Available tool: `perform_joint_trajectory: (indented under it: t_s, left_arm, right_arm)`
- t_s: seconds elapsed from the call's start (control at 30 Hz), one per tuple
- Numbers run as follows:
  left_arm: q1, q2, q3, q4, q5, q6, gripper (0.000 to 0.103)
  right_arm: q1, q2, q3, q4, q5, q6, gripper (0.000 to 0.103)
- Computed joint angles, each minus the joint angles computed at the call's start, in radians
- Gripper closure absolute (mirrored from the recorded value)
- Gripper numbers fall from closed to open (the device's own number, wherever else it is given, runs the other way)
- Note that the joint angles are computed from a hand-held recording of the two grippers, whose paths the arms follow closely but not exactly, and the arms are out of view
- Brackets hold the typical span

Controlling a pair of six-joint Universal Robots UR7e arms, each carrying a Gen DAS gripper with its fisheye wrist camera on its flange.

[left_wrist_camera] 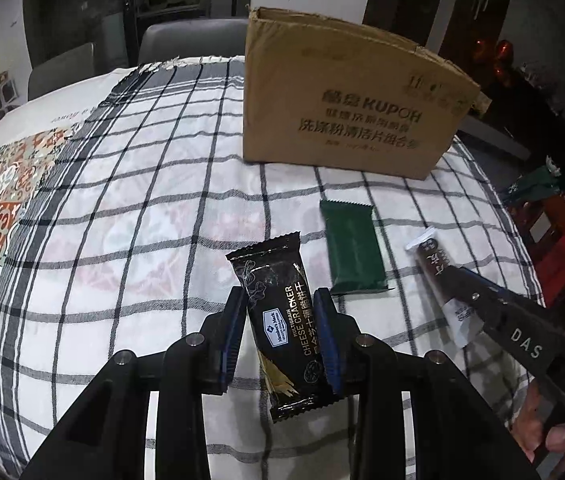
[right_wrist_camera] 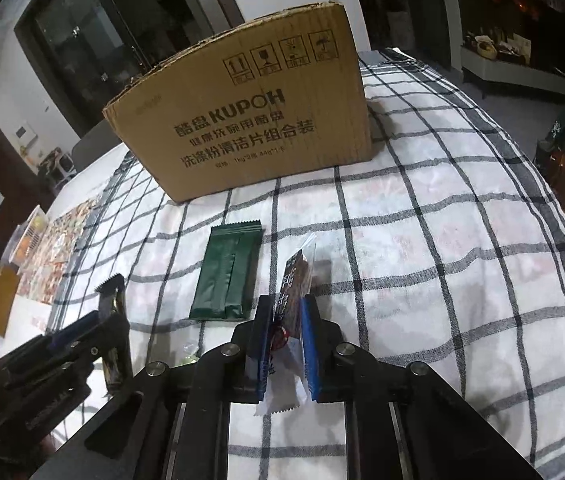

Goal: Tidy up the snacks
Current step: 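Grasp the black cheese cracker packet with the left tool while the right tool grasps the white stick bar, then carry the cracker packet and stick bar over the box and open both tools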

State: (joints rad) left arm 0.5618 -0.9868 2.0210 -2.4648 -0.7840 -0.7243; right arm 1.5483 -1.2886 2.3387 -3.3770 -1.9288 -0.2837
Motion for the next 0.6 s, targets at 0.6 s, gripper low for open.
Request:
perform_joint_trajectory:
  t_s: [0.6]
  left_arm:
    - [-0.039,-0.008,-0.036,-0.082,0.030,0.115,0.069]
  right_arm:
    - [0.074,-0.069,0.003,-0.064,0.063,-0.040,0.088]
